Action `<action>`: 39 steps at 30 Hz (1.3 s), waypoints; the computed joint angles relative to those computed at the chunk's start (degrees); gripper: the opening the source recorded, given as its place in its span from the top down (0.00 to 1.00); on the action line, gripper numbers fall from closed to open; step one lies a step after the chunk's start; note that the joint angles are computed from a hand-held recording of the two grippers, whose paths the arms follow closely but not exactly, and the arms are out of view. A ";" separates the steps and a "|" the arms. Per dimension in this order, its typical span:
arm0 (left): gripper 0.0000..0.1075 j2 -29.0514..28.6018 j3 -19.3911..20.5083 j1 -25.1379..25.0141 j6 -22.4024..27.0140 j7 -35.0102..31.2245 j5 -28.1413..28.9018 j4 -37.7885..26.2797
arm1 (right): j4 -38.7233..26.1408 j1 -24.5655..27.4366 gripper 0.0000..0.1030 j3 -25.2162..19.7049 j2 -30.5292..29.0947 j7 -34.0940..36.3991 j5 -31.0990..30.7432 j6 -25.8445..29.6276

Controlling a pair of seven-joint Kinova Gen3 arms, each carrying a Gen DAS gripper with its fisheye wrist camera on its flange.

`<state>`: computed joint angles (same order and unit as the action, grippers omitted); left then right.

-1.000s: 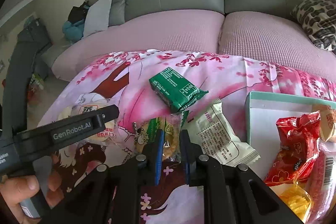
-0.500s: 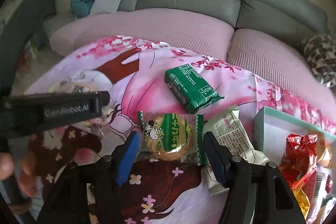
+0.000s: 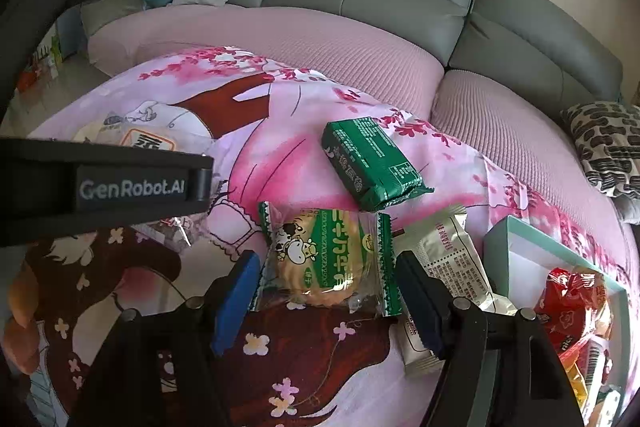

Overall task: Organize snacks
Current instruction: 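Grasp the green-wrapped round cracker packet with the right gripper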

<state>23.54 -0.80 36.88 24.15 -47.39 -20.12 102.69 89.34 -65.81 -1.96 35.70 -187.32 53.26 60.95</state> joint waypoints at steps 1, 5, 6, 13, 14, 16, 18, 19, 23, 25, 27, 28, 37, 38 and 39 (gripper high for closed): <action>0.37 0.06 -0.16 0.25 0.16 0.17 -0.20 -0.09 | -0.01 0.04 0.29 -0.02 0.01 0.00 -0.05 0.00; 0.37 0.23 -0.22 0.48 0.58 0.45 -0.62 -0.39 | 0.46 -0.02 0.34 0.10 -0.31 -1.04 0.09 -0.21; 0.37 0.25 -0.21 0.51 0.64 0.51 -0.69 -0.43 | 0.77 -0.01 0.39 0.09 -0.52 -1.44 0.23 -0.44; 0.38 0.12 0.05 0.27 0.43 0.46 -0.84 -0.26 | 2.43 -0.07 0.51 -0.27 -1.91 -3.90 1.92 -1.68; 0.38 0.07 -0.03 0.35 0.33 0.51 -0.93 -0.21 | 2.56 0.01 0.51 -0.36 -2.07 -4.16 2.09 -1.82; 0.39 -0.10 0.02 0.25 -0.14 0.51 -0.83 0.05 | 3.47 0.11 0.53 -0.49 -2.80 -5.53 2.74 -2.71; 0.40 -0.30 0.16 -0.05 -0.60 0.32 -0.53 0.31 | 4.39 0.27 0.54 -0.69 -3.55 -6.88 3.51 -3.69; 0.40 -0.38 0.07 0.01 -0.73 0.33 -0.52 0.39 | 4.57 0.36 0.54 -0.82 -3.73 -7.23 3.76 -3.83; 0.41 -0.94 -0.91 1.05 -0.97 1.33 -1.27 0.73 | 6.07 0.92 0.84 -1.94 -4.98 -9.02 6.08 -5.57; 0.41 -1.21 -1.24 1.32 -1.00 2.01 -1.71 0.87 | 5.31 0.07 0.84 -1.66 -4.77 -8.20 5.95 -3.90; 0.41 -1.02 -1.16 1.36 -0.46 2.34 -1.97 0.62 | 5.15 0.40 0.84 -2.08 -4.57 -7.61 5.71 -3.65; 0.41 -0.91 -0.92 1.16 -0.23 2.31 -1.92 0.50 | 5.32 0.88 0.84 -2.24 -4.60 -7.76 5.26 -4.15; 0.41 -1.23 -0.25 0.21 0.06 2.48 -1.88 0.70 | 7.74 0.86 0.29 -2.35 -5.70 -13.02 7.24 -3.20; 0.41 -1.25 -0.15 0.02 0.02 2.44 -1.75 0.76 | 7.72 1.68 0.29 -2.78 -5.67 -12.75 6.78 -4.19; 0.41 -1.28 -0.06 -0.11 -0.01 2.40 -1.64 0.81 | 7.80 2.34 0.29 -3.05 -5.66 -12.60 6.32 -5.22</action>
<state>22.26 -0.86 36.77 24.14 -44.99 -21.76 103.50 97.14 -63.47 -5.01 30.04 -199.93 59.58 55.73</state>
